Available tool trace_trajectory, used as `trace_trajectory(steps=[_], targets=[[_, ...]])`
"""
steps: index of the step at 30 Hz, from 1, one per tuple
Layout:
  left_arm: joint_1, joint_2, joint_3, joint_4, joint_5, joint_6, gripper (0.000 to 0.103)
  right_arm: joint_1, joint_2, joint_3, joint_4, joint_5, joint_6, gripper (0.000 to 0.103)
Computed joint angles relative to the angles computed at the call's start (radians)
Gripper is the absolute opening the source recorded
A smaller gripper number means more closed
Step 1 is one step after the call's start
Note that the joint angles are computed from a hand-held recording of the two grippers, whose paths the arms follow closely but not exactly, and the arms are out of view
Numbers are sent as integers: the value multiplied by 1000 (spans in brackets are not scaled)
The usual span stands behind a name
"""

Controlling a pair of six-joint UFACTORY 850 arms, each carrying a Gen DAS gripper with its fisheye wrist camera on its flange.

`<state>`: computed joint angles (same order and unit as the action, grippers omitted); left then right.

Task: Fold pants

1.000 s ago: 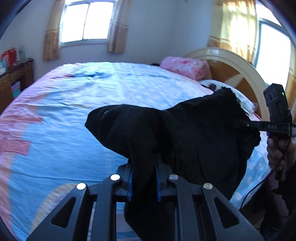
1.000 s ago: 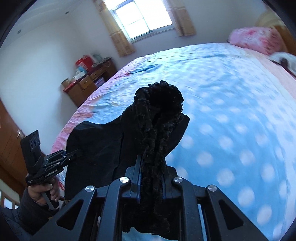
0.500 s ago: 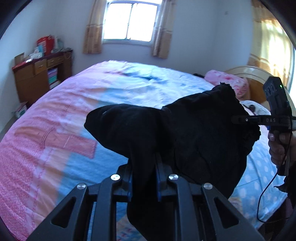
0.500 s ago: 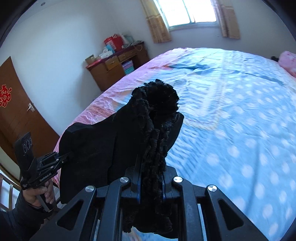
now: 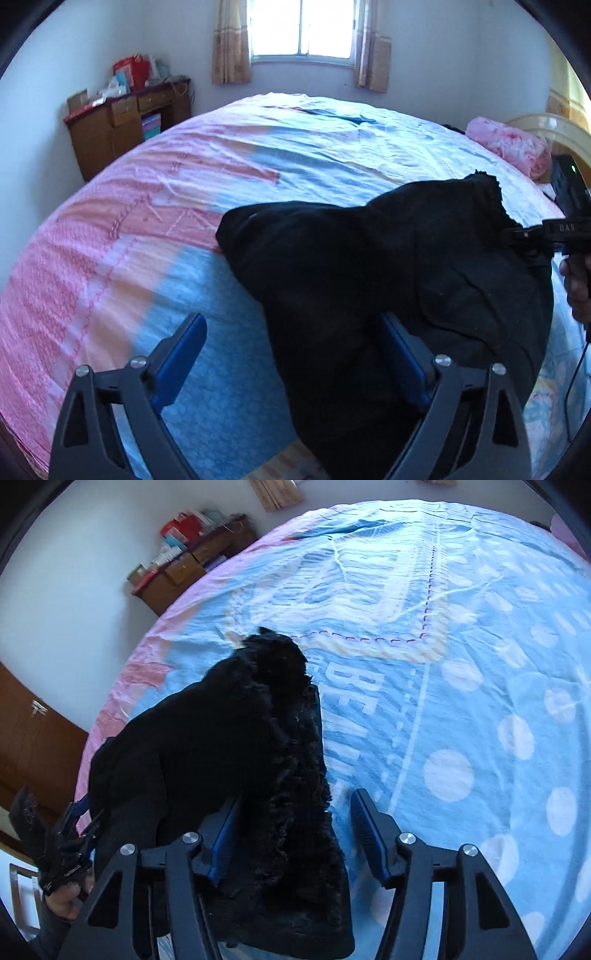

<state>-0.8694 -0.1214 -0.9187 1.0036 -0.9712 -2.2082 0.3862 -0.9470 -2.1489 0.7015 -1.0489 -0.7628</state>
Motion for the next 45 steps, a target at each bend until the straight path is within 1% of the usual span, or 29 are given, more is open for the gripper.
trace_trajectory(steps=[1, 3, 4, 5, 7, 11, 16, 21, 25, 31, 45], targets=[[-5, 5, -1, -7, -6, -6, 95, -4, 10, 15, 12, 2, -1, 62], [-26, -8, -32, -36, -60, 35, 95, -13, 54, 73, 54, 31, -30, 62], [-37, -9, -41, -40, -83, 49, 95, -19, 85, 116, 75, 58, -56, 62], [-50, -16, -56, -43, -109, 66, 95, -25, 121, 166, 93, 103, -75, 62], [-71, -31, -89, -65, -148, 105, 95, -41, 173, 238, 138, 157, -102, 62], [-117, -36, -124, -53, -191, 102, 95, -75, 274, 370, 179, 218, -113, 62], [-171, -39, -156, -33, -218, 71, 95, -111, 465, 615, 307, 285, -285, 62], [-202, -49, -179, -30, -244, 62, 95, -126, 626, 807, 409, 350, -452, 62], [-222, -51, -188, -26, -260, 52, 95, -127, 685, 874, 441, 361, -509, 63], [-241, -56, -206, -12, -285, 46, 95, -131, 727, 911, 459, 364, -530, 63], [-252, -58, -221, 4, -283, 50, 95, -121, 820, 987, 529, 407, -643, 63]])
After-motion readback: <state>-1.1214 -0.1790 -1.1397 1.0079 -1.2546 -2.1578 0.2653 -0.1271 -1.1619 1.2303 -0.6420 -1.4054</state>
